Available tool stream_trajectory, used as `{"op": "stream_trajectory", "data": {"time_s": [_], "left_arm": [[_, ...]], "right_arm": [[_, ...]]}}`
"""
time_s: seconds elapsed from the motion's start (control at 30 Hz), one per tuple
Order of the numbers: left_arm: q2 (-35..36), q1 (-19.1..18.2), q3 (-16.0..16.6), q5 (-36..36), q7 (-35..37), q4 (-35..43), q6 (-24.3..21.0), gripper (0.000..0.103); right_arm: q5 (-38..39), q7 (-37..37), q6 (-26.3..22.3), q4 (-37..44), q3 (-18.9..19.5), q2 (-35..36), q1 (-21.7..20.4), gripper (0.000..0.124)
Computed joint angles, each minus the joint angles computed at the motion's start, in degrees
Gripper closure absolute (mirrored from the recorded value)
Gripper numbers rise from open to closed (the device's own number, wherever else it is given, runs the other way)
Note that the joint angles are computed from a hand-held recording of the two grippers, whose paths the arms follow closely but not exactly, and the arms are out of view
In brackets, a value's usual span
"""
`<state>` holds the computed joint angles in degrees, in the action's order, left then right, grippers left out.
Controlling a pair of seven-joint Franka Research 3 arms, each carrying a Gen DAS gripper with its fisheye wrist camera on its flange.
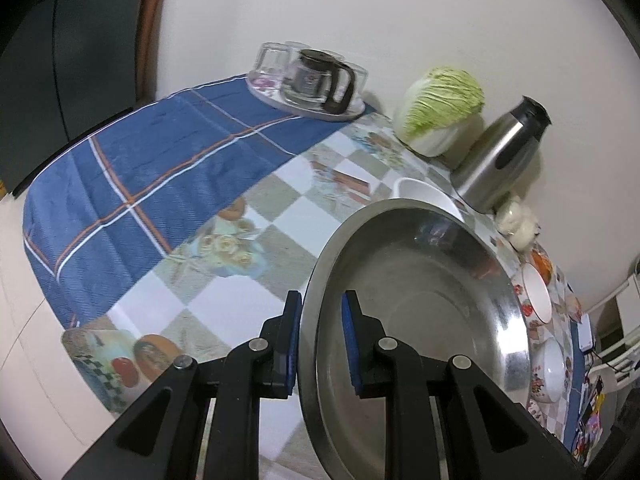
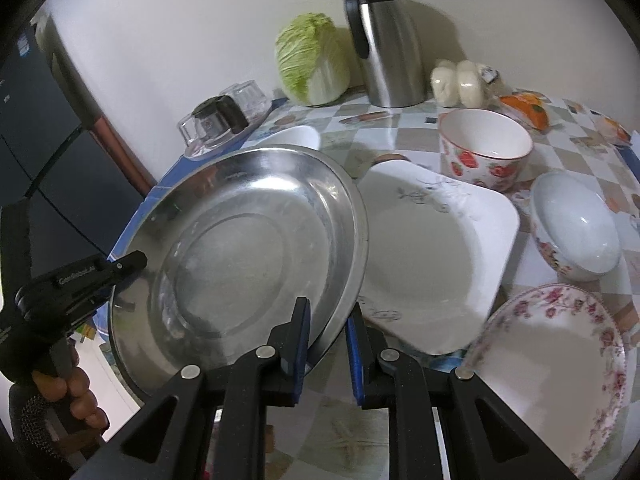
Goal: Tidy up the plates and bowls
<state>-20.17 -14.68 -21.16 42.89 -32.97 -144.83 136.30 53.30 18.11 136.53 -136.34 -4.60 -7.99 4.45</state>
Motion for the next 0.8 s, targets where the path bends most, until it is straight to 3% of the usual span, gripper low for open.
{"op": "stream_trajectory", "data": {"time_s": [0.3,0.8], "left_arm": [[8.7,-0.6,0.7,2.9,3.0,8.1,0.4,0.082],[21.9,-4.7,4.8,2.2,12.5,19.8,0.9,0.082]], "right_arm": [[-1.2,0.4,0.5,4.5,-0.8,4.1,-2.4,0.105],[-3.8,6.3,1.4,11.8,-0.1,11.8,-6.9,0.104]]}}
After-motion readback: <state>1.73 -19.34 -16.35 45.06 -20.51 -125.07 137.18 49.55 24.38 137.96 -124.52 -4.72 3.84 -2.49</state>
